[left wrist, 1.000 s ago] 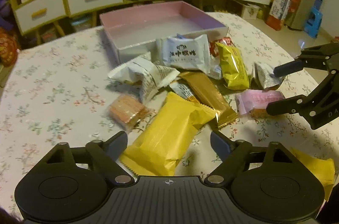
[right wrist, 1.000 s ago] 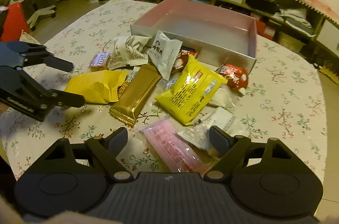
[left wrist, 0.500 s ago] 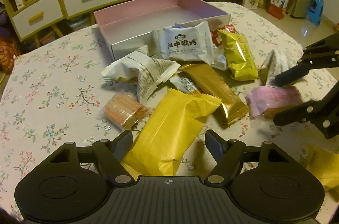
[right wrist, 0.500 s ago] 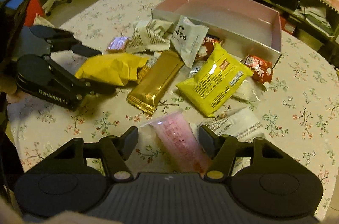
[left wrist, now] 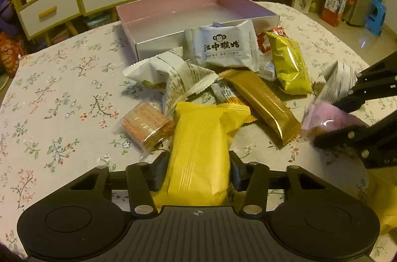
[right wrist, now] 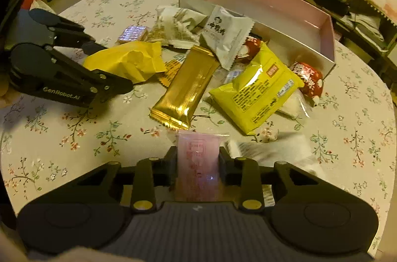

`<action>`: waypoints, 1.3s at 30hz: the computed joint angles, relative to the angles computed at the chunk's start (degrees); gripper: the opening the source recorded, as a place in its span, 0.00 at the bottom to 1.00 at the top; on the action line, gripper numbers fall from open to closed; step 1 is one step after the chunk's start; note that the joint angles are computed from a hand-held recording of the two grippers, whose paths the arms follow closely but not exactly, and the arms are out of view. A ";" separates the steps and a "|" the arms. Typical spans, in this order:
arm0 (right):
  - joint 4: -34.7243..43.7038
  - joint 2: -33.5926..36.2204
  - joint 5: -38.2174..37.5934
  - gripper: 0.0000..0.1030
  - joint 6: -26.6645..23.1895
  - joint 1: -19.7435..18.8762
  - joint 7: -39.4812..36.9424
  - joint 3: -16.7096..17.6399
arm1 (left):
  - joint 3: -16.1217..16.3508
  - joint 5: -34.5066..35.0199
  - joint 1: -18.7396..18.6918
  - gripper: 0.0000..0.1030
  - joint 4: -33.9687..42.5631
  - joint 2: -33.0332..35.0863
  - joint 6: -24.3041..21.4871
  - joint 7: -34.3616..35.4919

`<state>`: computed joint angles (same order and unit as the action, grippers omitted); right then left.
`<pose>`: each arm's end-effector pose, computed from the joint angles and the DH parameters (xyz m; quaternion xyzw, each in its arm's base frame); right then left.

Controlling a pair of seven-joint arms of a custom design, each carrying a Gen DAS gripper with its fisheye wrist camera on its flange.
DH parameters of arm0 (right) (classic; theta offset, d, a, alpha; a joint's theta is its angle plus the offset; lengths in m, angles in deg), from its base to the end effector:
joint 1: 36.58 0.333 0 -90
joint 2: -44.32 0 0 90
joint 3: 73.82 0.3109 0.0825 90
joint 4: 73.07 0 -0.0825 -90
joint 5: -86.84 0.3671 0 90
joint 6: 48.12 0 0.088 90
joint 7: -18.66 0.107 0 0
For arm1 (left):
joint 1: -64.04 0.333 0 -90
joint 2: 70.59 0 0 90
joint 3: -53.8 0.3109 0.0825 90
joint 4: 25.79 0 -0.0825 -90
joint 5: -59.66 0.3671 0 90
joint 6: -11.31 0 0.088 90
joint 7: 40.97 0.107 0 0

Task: Organize snacks
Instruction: 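Grasp the yellow pastry pack with the left tool while the right grasps the pink cake, then lower both held snacks into the white box and open both tools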

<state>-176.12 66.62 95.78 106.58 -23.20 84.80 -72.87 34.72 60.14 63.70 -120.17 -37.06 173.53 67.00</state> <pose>0.6511 0.1596 0.3938 -0.8406 0.4762 -0.1585 0.2035 0.6857 -0.1964 0.3652 -0.4638 0.8271 -0.2737 0.1610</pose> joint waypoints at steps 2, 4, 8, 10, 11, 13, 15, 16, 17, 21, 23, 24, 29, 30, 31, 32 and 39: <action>-0.15 0.15 -0.81 0.29 0.76 0.63 1.06 -0.59 | 0.59 0.50 -0.59 0.42 -0.13 -0.18 0.19 -0.69; -0.28 0.18 -1.79 0.29 1.42 1.15 2.15 -1.17 | 0.82 0.65 -0.91 0.40 -0.28 -0.46 0.12 -1.53; -0.63 -0.32 -0.87 0.28 2.15 0.35 1.38 -0.19 | 0.78 0.68 -1.05 0.39 -0.45 -0.99 -0.51 -2.35; -0.69 -0.65 0.59 0.28 2.54 -0.33 0.33 0.64 | 0.85 0.71 -1.17 0.39 -0.70 -1.43 -0.48 -2.70; -0.76 -0.85 1.27 0.28 2.88 -0.53 -0.13 0.97 | 0.63 0.53 -0.98 0.39 -0.92 -1.64 -0.29 -2.63; -0.81 -1.11 2.58 0.28 3.71 -0.88 -1.00 1.47 | 0.21 0.15 -0.63 0.38 -1.37 -2.29 -0.20 -2.42; -0.42 -1.14 3.61 0.28 4.29 -0.96 -1.15 1.62 | -0.18 -0.31 -0.32 0.38 -1.68 -2.90 -0.26 -2.11; -0.21 -1.11 4.06 0.28 4.56 -0.99 -1.11 1.63 | -0.22 -0.47 -0.29 0.38 -1.73 -3.16 -0.32 -2.04; -0.15 -1.08 4.39 0.28 5.02 -0.93 -0.95 1.59 | -0.31 -0.69 -0.24 0.38 -1.70 -3.33 -0.31 -1.94; 0.34 -1.03 6.17 0.28 6.76 -1.21 -0.47 1.82 | -0.62 -1.93 0.05 0.38 -1.83 -4.24 0.23 -1.96; 0.82 -0.91 6.77 0.28 7.81 -1.23 0.00 1.73 | -0.01 -1.82 -0.44 0.38 -1.58 -4.61 0.14 -2.70; 1.26 -0.73 6.81 0.28 8.25 -1.11 0.60 1.46 | 0.77 -1.17 -1.11 0.38 -1.52 -4.90 0.39 -3.39; 5.01 1.07 7.55 0.28 9.23 -1.07 4.70 0.73 | 2.17 0.90 -2.60 0.38 0.71 -4.54 0.99 -5.46; 5.81 1.55 7.19 0.28 9.42 -0.89 5.47 0.38 | 2.54 1.54 -2.99 0.38 1.46 -4.21 0.95 -5.78; 6.83 2.16 6.19 0.28 9.44 -0.30 6.72 -0.48 | 3.00 2.27 -3.49 0.38 2.39 -3.79 0.87 -6.22; 7.97 2.86 5.05 0.28 9.21 0.27 8.03 -1.37 | 3.33 2.85 -3.88 0.38 3.36 -3.35 0.69 -6.65; 16.75 8.39 4.01 0.28 7.52 -0.97 12.67 -1.62 | 6.49 7.27 -7.31 0.38 14.73 2.50 -3.65 -10.41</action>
<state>-159.37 75.01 99.79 114.10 -24.17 97.46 -74.49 41.22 67.41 56.39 -105.44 -34.57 169.88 56.59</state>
